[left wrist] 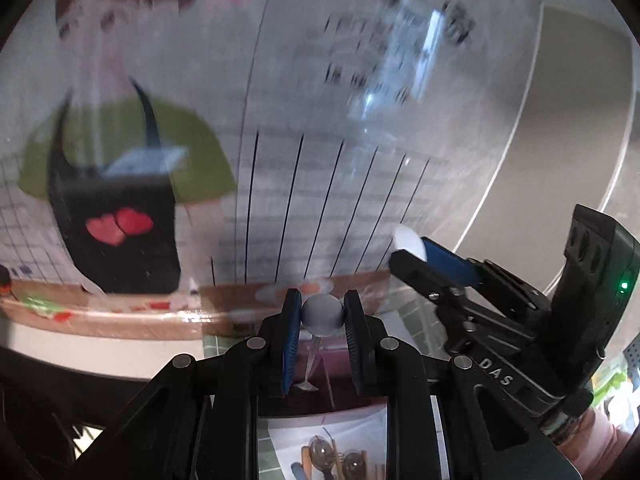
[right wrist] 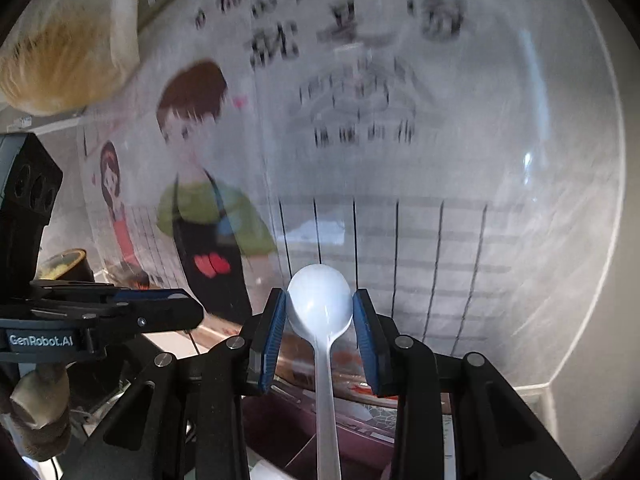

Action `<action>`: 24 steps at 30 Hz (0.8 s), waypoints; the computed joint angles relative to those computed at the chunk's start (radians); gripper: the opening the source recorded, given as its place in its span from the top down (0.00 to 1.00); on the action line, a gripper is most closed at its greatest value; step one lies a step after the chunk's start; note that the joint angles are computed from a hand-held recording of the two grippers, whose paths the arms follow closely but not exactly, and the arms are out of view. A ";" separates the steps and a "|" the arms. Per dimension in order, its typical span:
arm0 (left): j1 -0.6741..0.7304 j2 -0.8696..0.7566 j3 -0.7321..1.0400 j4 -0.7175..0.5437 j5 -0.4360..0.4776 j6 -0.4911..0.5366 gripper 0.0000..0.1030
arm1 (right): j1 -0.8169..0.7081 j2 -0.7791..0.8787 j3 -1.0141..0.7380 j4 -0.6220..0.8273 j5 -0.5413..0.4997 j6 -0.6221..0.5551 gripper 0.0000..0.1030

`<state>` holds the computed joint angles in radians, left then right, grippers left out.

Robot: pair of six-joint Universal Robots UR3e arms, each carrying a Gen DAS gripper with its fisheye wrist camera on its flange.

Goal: Organize utensils
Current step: 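Lift both spoons and drop them into the purple caddy, opening both tools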

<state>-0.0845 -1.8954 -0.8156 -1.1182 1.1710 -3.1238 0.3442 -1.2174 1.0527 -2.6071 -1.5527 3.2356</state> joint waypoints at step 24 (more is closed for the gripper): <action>-0.034 0.014 -0.271 0.123 0.096 -0.010 0.47 | 0.006 -0.105 0.452 -0.164 -0.093 0.072 0.29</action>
<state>-0.1187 -1.8817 -1.0861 -0.9957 1.2672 -3.1341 0.3501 -1.3221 1.5047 -2.7712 -1.6461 3.3081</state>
